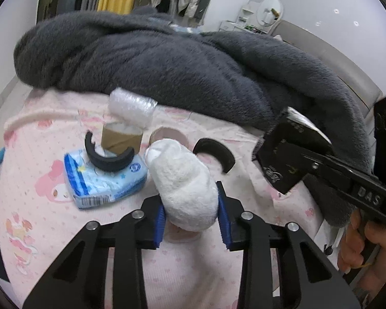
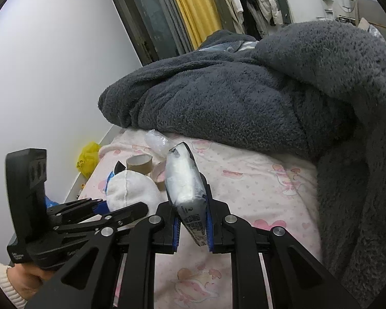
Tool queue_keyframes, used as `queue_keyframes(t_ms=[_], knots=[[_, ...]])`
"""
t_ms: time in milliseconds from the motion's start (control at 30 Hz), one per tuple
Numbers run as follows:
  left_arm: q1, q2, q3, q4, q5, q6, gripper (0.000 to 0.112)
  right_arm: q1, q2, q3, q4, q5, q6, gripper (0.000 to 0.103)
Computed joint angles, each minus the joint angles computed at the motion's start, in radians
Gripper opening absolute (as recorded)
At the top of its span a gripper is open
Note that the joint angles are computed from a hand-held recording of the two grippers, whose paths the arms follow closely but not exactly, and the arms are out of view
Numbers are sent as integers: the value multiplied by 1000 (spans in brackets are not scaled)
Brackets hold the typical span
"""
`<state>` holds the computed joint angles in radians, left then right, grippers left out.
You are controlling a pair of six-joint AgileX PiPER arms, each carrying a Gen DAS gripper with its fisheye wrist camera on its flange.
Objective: Collect trash
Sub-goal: 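Grasp the black-and-white packet with the right tool while the left tool grasps the white tissue wad, then carry the packet and tissue wad over the green bin with both tools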
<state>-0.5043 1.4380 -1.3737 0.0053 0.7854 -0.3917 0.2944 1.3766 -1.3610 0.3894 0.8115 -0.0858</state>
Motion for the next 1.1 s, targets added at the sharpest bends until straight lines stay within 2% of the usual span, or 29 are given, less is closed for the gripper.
queue_keyframes(t_ms=[367, 1100], knots=[[42, -85, 41, -3, -28, 103, 37, 86, 74, -98, -60, -4, 83, 16], [372, -209, 116, -223, 35, 372, 37, 299, 280, -386, -207, 50, 249, 16]])
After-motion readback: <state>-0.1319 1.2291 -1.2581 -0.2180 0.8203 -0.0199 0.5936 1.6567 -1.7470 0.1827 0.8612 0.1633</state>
